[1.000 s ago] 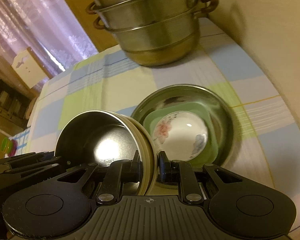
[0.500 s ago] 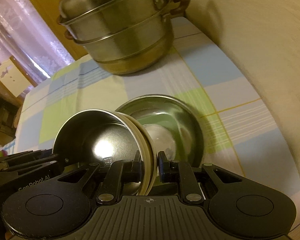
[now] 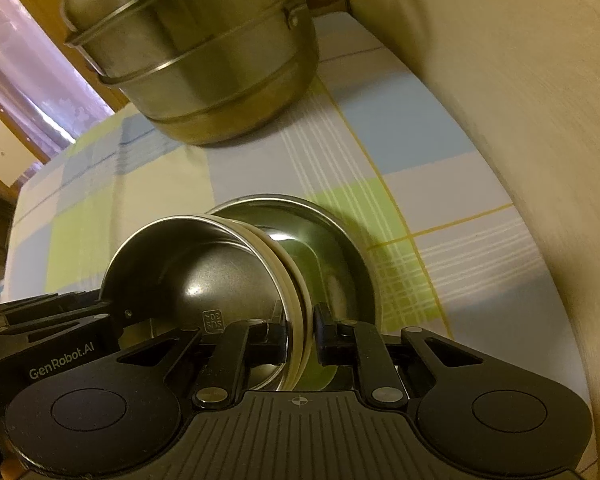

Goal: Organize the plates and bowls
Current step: 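Lower the bowl stack onto the saucer in the steel tray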

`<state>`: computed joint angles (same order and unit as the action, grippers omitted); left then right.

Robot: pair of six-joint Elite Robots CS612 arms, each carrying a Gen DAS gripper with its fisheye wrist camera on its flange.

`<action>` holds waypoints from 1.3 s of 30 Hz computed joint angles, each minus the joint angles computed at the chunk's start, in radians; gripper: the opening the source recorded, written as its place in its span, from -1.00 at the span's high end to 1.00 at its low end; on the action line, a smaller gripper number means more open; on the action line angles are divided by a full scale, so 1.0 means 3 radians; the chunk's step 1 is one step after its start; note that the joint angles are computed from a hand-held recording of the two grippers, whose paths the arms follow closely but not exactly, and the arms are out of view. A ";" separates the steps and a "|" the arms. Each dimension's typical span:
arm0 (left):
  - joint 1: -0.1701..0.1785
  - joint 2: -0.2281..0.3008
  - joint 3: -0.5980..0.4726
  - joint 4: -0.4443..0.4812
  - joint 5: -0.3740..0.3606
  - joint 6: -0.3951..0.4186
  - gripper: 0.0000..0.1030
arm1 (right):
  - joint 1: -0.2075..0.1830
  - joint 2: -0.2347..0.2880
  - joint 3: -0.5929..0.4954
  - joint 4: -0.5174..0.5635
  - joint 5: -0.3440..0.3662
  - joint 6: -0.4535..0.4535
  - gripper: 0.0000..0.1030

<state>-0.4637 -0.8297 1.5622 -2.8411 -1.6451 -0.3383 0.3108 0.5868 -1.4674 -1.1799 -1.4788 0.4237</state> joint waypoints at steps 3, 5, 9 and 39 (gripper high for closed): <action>0.0009 0.0029 -0.0038 0.0079 -0.0028 -0.0026 0.62 | -0.0010 -0.0010 0.0039 0.0040 0.0024 -0.0014 0.73; 0.0016 0.0049 -0.0065 0.0125 -0.0042 -0.0041 0.62 | -0.0014 -0.0013 0.0058 0.0066 0.0041 -0.0026 0.73; 0.0022 0.0073 -0.0088 0.0176 -0.0042 -0.0059 0.62 | -0.0017 -0.0018 0.0100 0.0087 0.0068 -0.0038 0.73; 0.0080 0.0159 -0.0163 0.0173 -0.0171 -0.0154 0.60 | -0.0048 0.0048 0.0101 -0.0090 0.0201 -0.0153 0.59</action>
<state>-0.4397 -0.7820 1.5133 -2.7892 -1.6962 -0.3846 0.2964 0.6013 -1.4372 -1.2070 -1.4185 0.3777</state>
